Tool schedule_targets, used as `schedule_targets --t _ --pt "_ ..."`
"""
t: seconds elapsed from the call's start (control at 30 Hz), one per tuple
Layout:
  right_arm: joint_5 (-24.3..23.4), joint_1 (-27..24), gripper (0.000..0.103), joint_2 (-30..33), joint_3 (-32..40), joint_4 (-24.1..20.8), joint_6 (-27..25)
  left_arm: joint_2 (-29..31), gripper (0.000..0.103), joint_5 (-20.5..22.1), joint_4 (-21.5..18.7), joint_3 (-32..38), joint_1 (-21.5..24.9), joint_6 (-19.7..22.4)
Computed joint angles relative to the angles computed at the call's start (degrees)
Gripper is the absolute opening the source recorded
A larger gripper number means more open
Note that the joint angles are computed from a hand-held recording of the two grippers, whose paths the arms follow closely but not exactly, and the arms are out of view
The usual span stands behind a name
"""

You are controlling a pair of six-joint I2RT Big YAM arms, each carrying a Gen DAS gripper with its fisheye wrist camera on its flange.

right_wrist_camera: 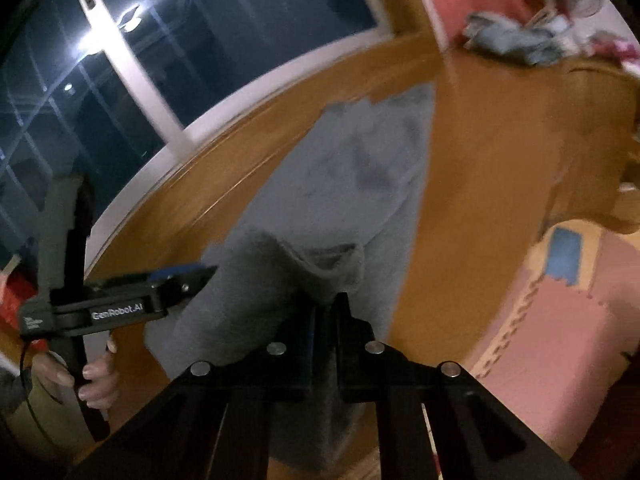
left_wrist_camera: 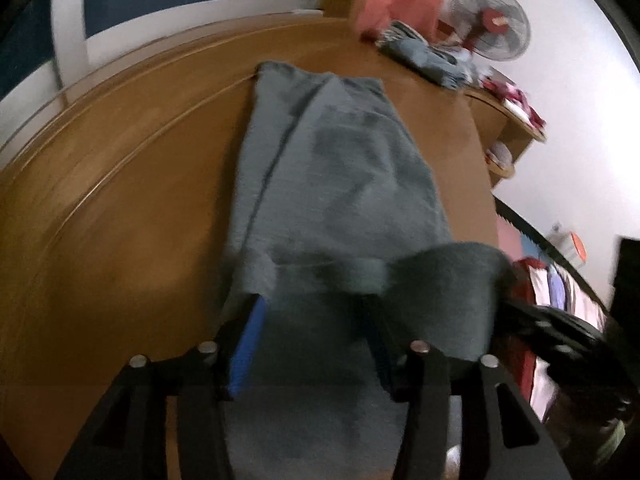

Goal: Fold clothes
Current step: 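Lay the folded hem on the sweatshirt and open the left gripper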

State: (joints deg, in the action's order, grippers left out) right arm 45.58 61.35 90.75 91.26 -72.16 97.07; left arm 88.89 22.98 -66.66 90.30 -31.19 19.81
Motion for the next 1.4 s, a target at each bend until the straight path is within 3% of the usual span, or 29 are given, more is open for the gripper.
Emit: schedule_targets --t 0.07,0.13,0.2,0.3,0.37,0.4,0.47,0.57,0.63,0.83,1.17,1.33,1.4 --pt "-1.9 -0.3 0.010 0.8 0.6 -3.4 1.7 0.7 0.052 -0.7 0.3 -0.1 0.0 -0.7" --pt "-7.2 -1.9 0.017 1.4 -0.6 -1.3 0.4 1.0 0.055 -1.4 1.4 -0.7 -0.1 -1.3" --pt "-5.3 -0.9 0.023 1.7 0.2 -4.7 3.5 0.6 0.058 -2.1 3.0 -1.6 -0.3 -1.4" --pt "-0.7 0.9 0.025 3.8 5.3 -13.1 7.3 0.1 0.058 -3.4 4.1 -2.4 -0.6 -0.9" --pt "4.1 2.0 0.025 5.0 8.5 -17.0 7.0 0.0 0.058 -3.7 4.3 -2.4 -0.7 -0.9" --pt "5.4 1.9 0.027 4.8 8.7 -14.8 4.5 0.0 0.059 -3.6 4.3 -2.5 -0.6 -0.9" --pt "3.9 0.5 0.027 3.3 6.5 -6.0 -2.1 0.3 0.059 -3.6 3.9 -2.0 -0.6 -1.4" --pt "-1.6 -2.2 0.028 3.8 4.2 0.3 -6.0 0.4 0.061 -3.7 3.6 -1.9 -0.6 -0.7" --pt "-3.1 -3.1 0.028 4.7 3.0 1.3 -6.7 0.4 0.073 -5.6 4.3 -1.9 -1.1 -0.7" --pt "-1.9 -1.9 0.029 6.4 6.9 -4.8 -2.7 0.0 0.074 -6.3 3.6 -1.2 -0.7 -0.1" --pt "0.6 4.4 0.040 10.7 14.6 -16.1 5.6 -9.0 0.073 -2.9 1.1 -8.0 7.1 12.9" --pt "0.7 6.3 0.046 14.6 19.3 -20.9 8.1 -9.5 0.073 -0.5 -0.6 -9.7 9.2 15.1" --pt "0.5 6.3 0.048 14.4 18.6 -20.6 9.2 -10.8 0.073 -0.5 1.7 -11.5 9.0 16.5"
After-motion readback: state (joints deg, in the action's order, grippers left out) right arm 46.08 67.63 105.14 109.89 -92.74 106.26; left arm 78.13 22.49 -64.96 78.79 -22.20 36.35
